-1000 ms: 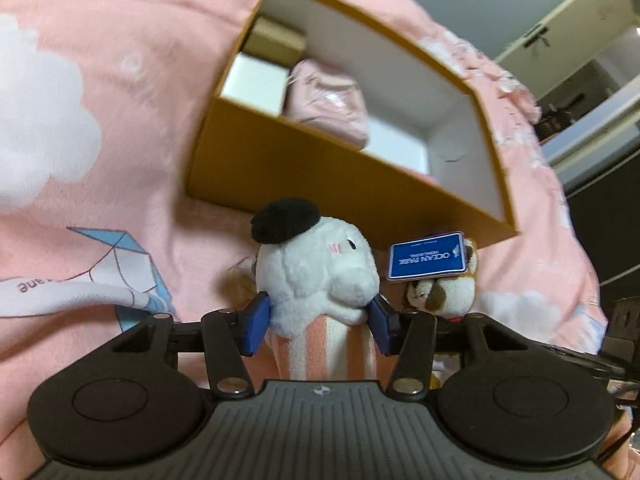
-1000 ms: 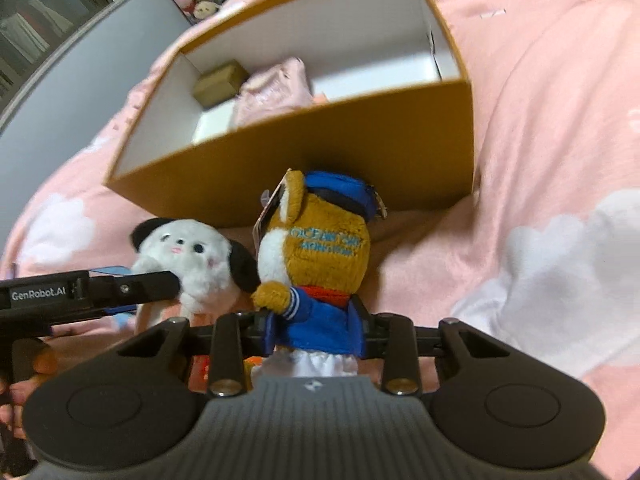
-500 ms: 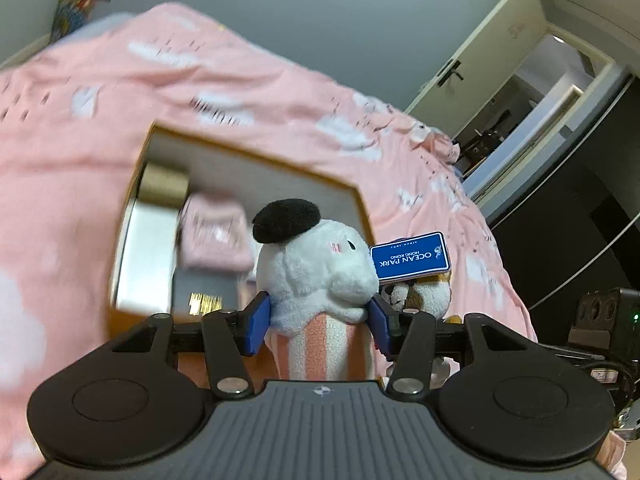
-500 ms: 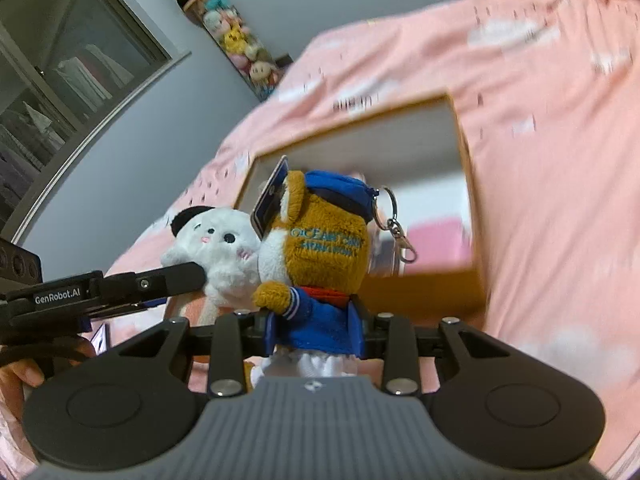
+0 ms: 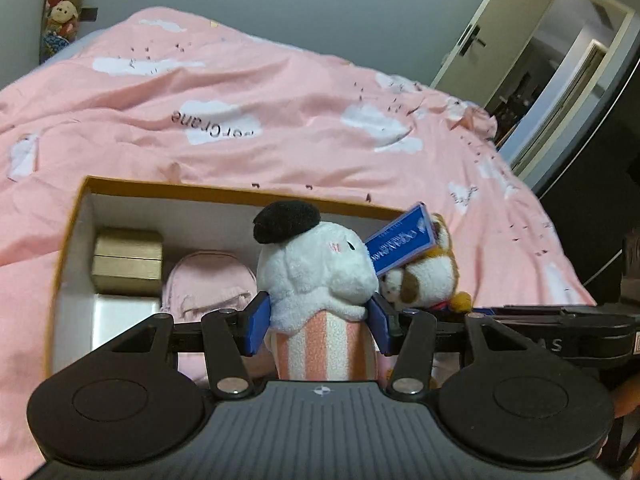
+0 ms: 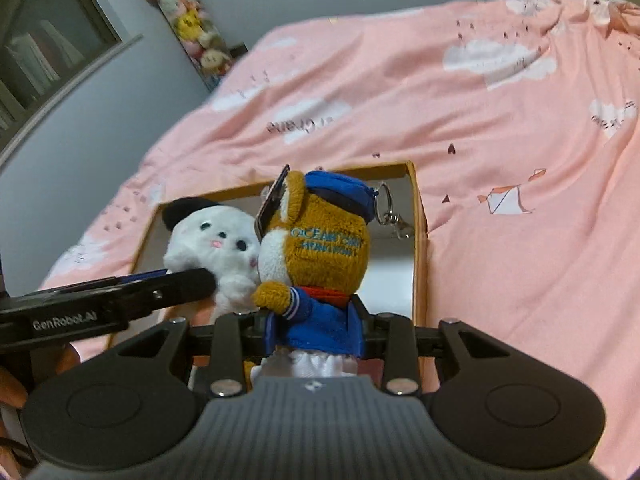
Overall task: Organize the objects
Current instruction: 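Lift both plush toys and carry them over the shoebox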
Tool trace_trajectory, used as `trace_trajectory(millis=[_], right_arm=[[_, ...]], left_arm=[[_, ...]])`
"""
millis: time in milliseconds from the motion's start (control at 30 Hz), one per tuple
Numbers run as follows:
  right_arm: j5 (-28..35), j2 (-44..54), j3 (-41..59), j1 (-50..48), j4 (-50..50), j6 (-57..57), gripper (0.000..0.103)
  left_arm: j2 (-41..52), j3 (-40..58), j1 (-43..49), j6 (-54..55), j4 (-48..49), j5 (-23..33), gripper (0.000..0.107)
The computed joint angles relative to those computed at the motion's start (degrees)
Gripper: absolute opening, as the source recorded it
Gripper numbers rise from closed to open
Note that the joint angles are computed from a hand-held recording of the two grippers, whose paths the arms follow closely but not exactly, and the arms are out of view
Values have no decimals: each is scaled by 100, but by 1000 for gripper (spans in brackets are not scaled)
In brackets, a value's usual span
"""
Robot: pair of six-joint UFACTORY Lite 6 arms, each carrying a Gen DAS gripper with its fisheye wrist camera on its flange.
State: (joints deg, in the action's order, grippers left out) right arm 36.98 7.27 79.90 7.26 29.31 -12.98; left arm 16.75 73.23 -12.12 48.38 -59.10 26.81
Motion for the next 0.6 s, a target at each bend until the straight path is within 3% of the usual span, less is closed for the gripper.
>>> trace_trajectory(millis=[167, 600], right_arm=[[236, 1138, 1074, 209, -853, 653, 36], [935, 2652, 3002, 654, -2579, 1524, 38]], left_arm=[[803, 675, -199, -604, 509, -250, 59], [1737, 1321, 105, -423, -193, 182, 61]])
